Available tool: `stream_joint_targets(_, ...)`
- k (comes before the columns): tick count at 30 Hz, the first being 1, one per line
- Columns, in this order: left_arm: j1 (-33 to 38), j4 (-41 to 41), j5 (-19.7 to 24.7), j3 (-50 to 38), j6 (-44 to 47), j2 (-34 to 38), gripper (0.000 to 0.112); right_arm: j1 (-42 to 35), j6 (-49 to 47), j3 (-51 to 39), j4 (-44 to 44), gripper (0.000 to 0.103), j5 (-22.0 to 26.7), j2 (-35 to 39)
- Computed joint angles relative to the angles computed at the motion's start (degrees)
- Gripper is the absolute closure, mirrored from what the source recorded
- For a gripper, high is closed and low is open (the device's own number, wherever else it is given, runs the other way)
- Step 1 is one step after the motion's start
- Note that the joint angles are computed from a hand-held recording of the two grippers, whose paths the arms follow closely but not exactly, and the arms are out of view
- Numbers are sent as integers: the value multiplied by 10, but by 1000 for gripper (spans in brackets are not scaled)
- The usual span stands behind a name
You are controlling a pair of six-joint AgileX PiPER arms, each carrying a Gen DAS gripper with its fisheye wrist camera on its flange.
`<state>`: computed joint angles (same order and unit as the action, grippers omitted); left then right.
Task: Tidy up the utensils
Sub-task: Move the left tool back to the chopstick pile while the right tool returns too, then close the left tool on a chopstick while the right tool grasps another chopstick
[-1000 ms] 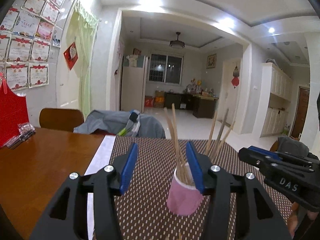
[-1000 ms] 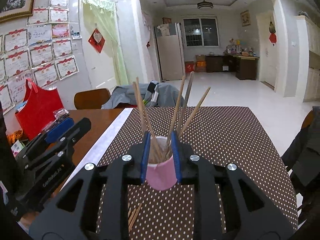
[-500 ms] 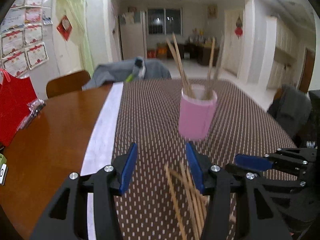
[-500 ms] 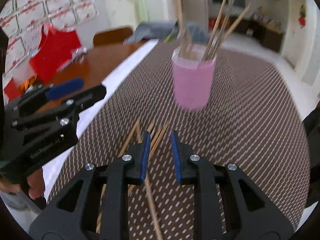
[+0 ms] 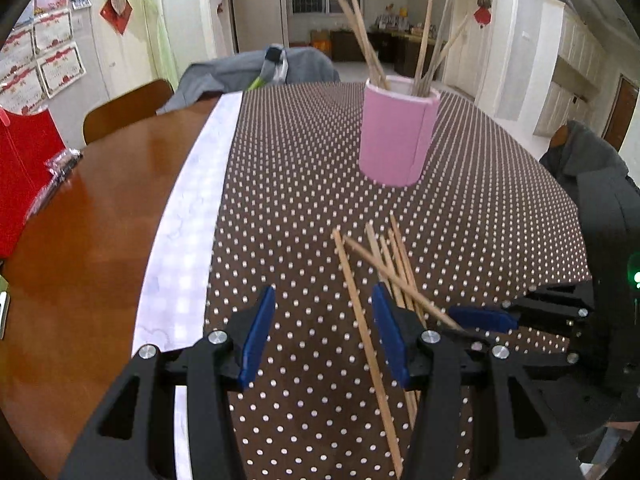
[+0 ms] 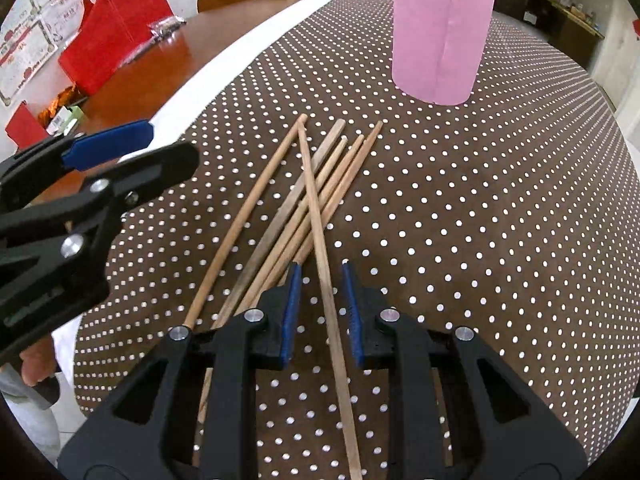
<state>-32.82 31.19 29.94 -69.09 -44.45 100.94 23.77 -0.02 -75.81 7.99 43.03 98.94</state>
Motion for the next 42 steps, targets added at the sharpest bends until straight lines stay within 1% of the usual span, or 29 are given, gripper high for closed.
stream_joint_targets(3, 15, -67, 4, -17, 64, 16, 62, -1, 12, -12, -8, 82, -3, 8)
stream_joint_targets(4, 19, -91, 4, -22, 84, 22, 62, -1, 16, -14, -14, 85, -3, 9)
stream_joint_targets(5, 24, -115, 4, -27, 105, 29, 62, -3, 19, -21, -16, 91, -1, 15)
stream_joint_targets(6, 30, -147, 5, -35, 134, 37, 62, -7, 19, -28, -15, 92, 4, 18)
stream_joint_targets(7, 31, -160, 11, -43, 145, 45, 62, -13, 18, -29, -11, 92, 2, 18)
stream_joint_targets(8, 33, -173, 20, -55, 155, 56, 62, -20, 15, -33, -7, 94, 4, 20)
stream_joint_targets(10, 35, -191, 39, -77, 172, 78, 62, -30, 12, -28, -2, 94, -1, 19)
stream_joint_targets(13, 36, -214, 77, -122, 187, 116, 62, -53, -16, -31, 36, 95, 5, 20)
stream_joint_targets(15, 37, -218, 102, -150, 182, 138, 62, -59, -24, -22, 42, 95, 1, 16)
stream_joint_targets(16, 36, -210, 103, -154, 174, 141, 62, -63, -29, -23, 48, 95, 2, 17)
stream_joint_targets(21, 30, -180, 145, -203, 151, 171, 62, -75, -56, -11, 77, 94, -1, 12)
stream_joint_targets(24, 28, -168, 151, -215, 145, 181, 63, -78, -66, -9, 88, 95, -1, 9)
stream_joint_targets(25, 27, -166, 151, -216, 144, 181, 65, -79, -70, -8, 93, 95, -2, 7)
stream_joint_targets(27, 26, -164, 149, -216, 141, 180, 81, -85, -80, 2, 100, 95, -7, -1)
stream_joint_targets(28, 27, -169, 159, -233, 147, 186, 86, -87, -83, 4, 104, 95, -7, -4)
stream_joint_targets(29, 30, -181, 158, -235, 155, 186, 98, -88, -86, 3, 107, 95, -6, -4)
stream_joint_targets(30, 34, -197, 156, -233, 164, 182, 105, -89, -89, 7, 111, 95, -10, -7)
stream_joint_targets(32, 48, -245, 141, -225, 193, 176, 106, -90, -94, 16, 118, 97, -17, -14)
stream_joint_targets(37, 47, -229, 90, -184, 168, 147, 106, -102, -118, 37, 143, 97, -28, -33)
stream_joint_targets(40, 44, -217, 75, -171, 156, 132, 106, -100, -110, 35, 134, 97, -25, -34)
stream_joint_targets(42, 42, -212, 76, -172, 153, 128, 106, -97, -99, 32, 120, 97, -23, -34)
